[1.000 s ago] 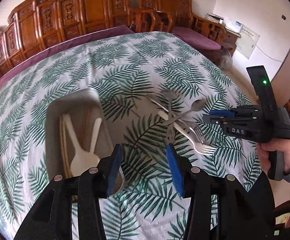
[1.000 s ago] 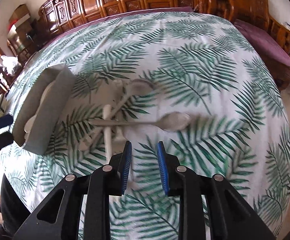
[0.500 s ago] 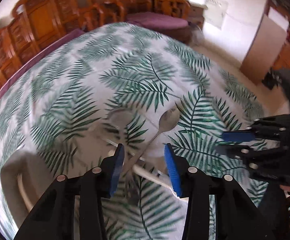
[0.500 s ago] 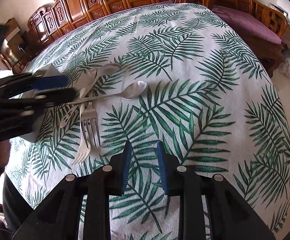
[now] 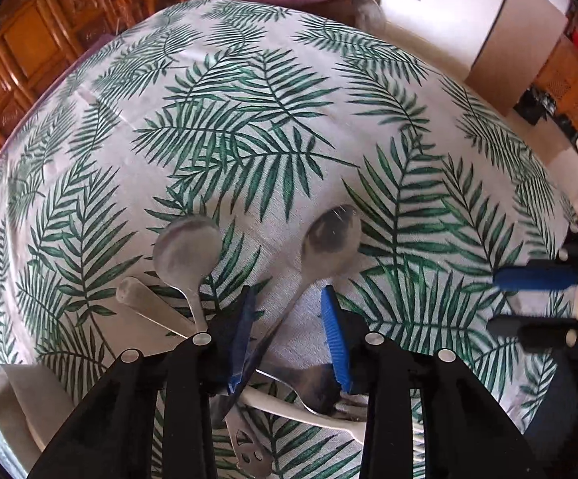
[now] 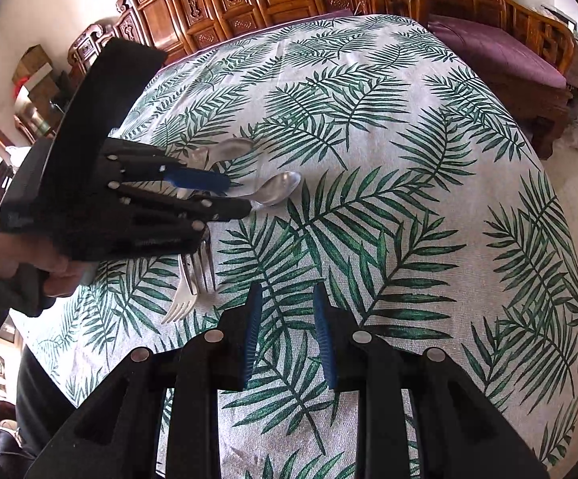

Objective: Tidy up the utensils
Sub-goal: 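Grasp a metal spoon with the left gripper while the right gripper grasps a white fork, then carry the metal spoon into the tray and open the left gripper while the right gripper holds its utensil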

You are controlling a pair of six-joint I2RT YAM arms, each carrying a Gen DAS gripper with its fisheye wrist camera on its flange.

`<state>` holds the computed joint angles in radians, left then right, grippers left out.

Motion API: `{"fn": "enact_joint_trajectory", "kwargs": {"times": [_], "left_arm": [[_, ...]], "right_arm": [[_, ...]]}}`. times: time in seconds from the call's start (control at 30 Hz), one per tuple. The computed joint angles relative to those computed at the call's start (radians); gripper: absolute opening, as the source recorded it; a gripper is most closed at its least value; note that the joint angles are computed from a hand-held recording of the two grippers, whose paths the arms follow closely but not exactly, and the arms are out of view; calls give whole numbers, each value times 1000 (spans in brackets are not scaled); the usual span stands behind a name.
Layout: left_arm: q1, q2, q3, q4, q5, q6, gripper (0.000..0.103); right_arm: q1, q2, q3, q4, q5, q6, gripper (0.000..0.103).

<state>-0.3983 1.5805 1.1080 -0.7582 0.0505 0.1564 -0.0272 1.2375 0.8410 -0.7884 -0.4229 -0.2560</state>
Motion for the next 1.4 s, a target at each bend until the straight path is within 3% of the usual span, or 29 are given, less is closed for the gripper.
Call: {"fn": "enact_joint_trajectory", "kwargs": {"times": [0.07,0.1,0.13,0.3,0.57,0.8,1.4], "left_arm": [[-1,5,9,-6,5,0,23],[1,4,8,-7,10,0,12],[5,4,9,-11,17,-4,8],[3,-26,-20,6,18,-36,2],[31,-165,-81,14,49,-83,2],[145,-296,-77,-26,96,-94,2],[490,-561,-125,-176,261,51,2]], "right_arm": [[5,-1,-1,-1,2,4,28],[8,0,0,0,3,7,28],[9,0,-1,0,2,8,28],[14,-1,-5,1,7,13,28],[39,2,0,3,20,37,28],[130,47,45,39,43,92,28],[369,306,214,168,107,285,28]]}}
